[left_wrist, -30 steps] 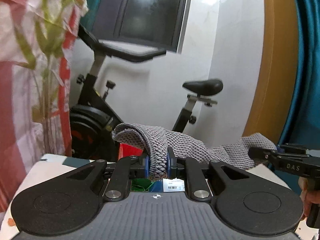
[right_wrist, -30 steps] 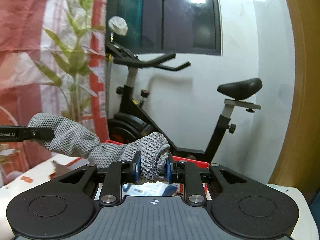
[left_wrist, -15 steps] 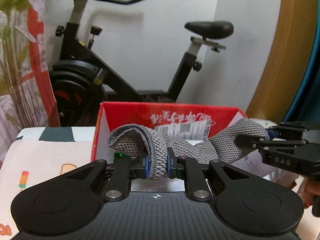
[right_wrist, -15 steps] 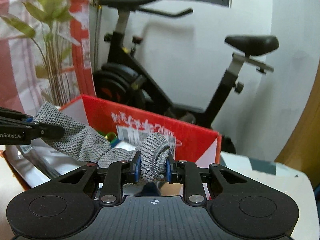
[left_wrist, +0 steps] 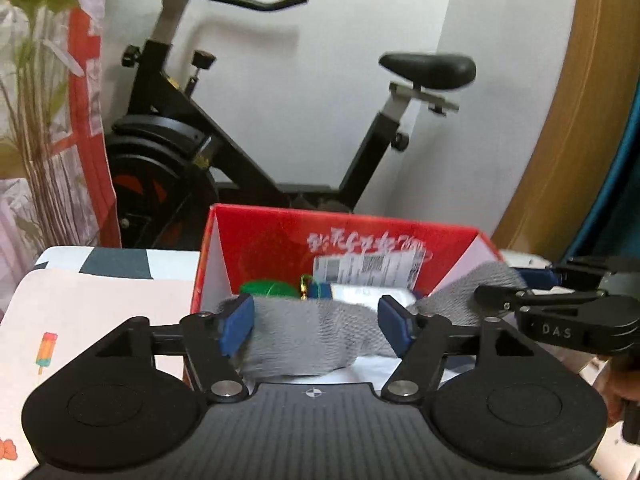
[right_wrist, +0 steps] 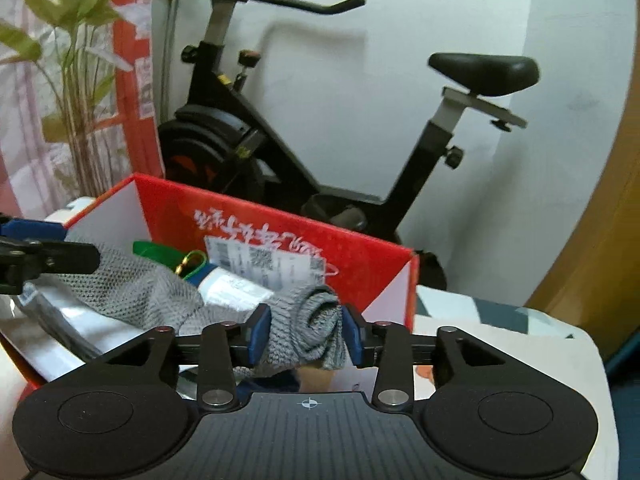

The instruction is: Organize soft objects

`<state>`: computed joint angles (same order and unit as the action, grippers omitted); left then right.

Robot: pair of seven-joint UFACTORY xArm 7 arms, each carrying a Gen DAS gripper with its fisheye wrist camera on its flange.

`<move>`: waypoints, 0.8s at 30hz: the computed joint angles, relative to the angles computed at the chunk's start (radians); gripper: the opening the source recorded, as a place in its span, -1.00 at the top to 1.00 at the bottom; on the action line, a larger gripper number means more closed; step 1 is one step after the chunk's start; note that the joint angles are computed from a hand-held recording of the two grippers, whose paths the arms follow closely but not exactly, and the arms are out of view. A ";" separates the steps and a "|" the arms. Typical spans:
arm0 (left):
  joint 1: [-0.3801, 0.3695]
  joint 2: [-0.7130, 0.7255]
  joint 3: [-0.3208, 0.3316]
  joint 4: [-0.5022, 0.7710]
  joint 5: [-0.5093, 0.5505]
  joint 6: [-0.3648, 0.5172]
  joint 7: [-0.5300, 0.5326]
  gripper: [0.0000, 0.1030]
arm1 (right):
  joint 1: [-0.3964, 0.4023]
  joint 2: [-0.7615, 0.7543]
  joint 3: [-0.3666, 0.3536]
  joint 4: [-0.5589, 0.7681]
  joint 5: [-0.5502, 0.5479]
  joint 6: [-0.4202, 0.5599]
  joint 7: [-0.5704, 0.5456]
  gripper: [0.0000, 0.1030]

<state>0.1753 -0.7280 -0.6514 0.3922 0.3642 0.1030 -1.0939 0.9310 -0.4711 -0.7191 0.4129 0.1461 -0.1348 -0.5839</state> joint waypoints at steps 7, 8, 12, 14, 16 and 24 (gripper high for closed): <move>-0.055 -0.186 -0.018 0.009 0.010 0.134 -0.040 -0.93 | -0.137 -0.175 0.116 -0.057 0.007 0.043 0.029 -0.85; -0.072 -0.205 -0.012 0.015 0.012 0.159 -0.038 -0.94 | -0.152 -0.215 0.127 -0.064 0.015 0.061 0.030 -0.91; -0.136 -0.287 -0.009 0.045 0.021 0.287 -0.040 -1.00 | -0.218 -0.383 0.172 -0.078 0.061 0.188 0.020 -0.99; -0.175 -0.324 -0.006 0.059 0.027 0.347 -0.033 -1.00 | -0.265 -0.457 0.208 -0.084 0.088 0.248 0.023 -0.99; -0.206 -0.360 -0.014 0.078 0.032 0.418 -0.029 -1.00 | -0.305 -0.529 0.237 -0.094 0.113 0.296 0.018 -0.99; -0.276 -0.493 -0.073 0.170 0.017 0.666 -0.075 -1.00 | -0.470 -0.810 0.323 -0.129 0.212 0.528 0.008 -0.99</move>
<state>-0.1002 -1.2215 -0.7241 0.5623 0.3809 0.7687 -1.1689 0.4607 -1.2809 -0.3962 0.2844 0.3581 0.3936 -0.5760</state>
